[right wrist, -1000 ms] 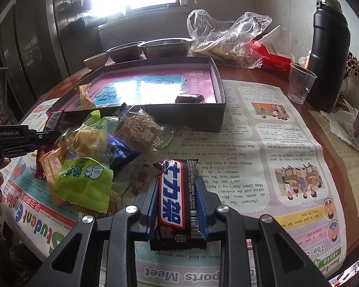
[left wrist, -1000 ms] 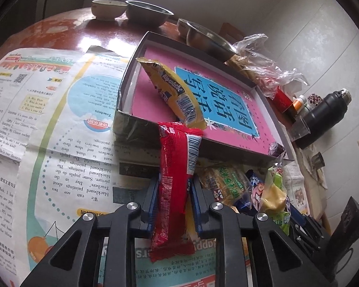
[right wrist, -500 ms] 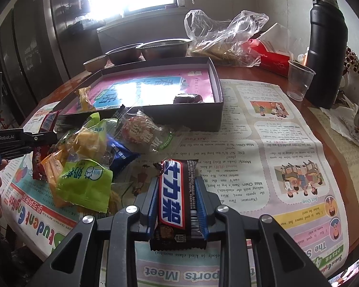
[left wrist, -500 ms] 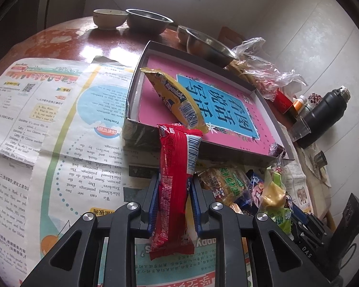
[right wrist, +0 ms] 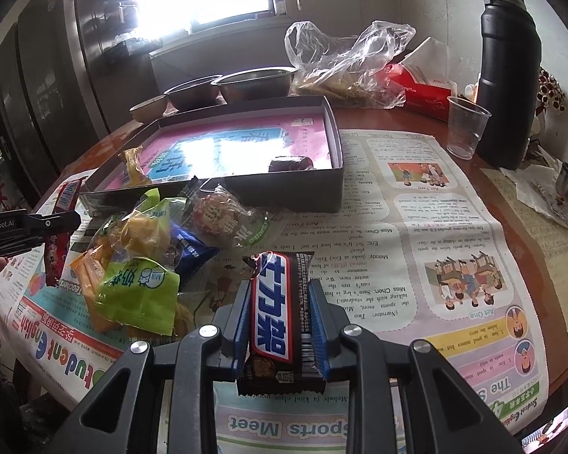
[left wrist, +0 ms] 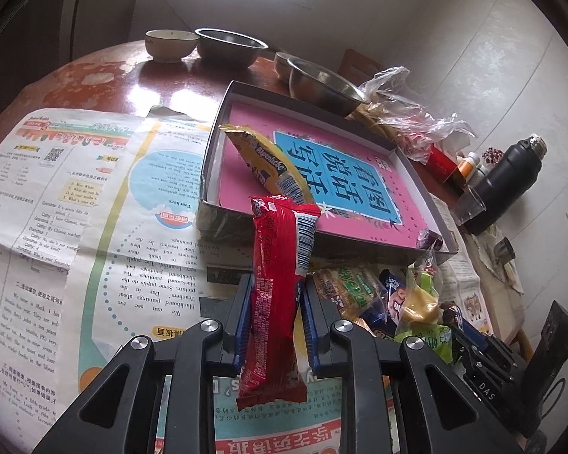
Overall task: Organize snacks
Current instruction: 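Lift the red snack with the left gripper while the right gripper grasps the Snickers bar, then carry the red snack and Snickers bar over the grey tray with both grippers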
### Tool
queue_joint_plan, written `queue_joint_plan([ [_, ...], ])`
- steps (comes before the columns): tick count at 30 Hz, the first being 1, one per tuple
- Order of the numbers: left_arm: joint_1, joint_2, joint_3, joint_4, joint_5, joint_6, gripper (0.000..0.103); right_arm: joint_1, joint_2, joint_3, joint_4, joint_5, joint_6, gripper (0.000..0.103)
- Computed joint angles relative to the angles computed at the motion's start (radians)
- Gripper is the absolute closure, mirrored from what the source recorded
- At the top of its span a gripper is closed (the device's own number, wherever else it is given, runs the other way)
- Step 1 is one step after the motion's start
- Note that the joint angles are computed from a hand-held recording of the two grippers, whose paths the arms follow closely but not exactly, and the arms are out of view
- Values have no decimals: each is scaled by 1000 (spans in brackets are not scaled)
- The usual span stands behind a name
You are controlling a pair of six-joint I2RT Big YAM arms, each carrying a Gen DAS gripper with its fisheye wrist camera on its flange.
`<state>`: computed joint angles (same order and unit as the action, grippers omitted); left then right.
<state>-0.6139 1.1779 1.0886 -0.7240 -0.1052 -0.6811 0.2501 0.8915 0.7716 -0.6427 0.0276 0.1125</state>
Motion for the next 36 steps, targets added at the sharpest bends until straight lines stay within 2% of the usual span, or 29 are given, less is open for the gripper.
queue_joint_plan([
  [20, -30, -30, 17, -3, -66, 17, 79, -6, -57, 5, 19, 7, 23, 74],
  [36, -21, 9, 73, -16, -63, 32, 79, -15, -14, 67, 29, -20, 16, 74],
])
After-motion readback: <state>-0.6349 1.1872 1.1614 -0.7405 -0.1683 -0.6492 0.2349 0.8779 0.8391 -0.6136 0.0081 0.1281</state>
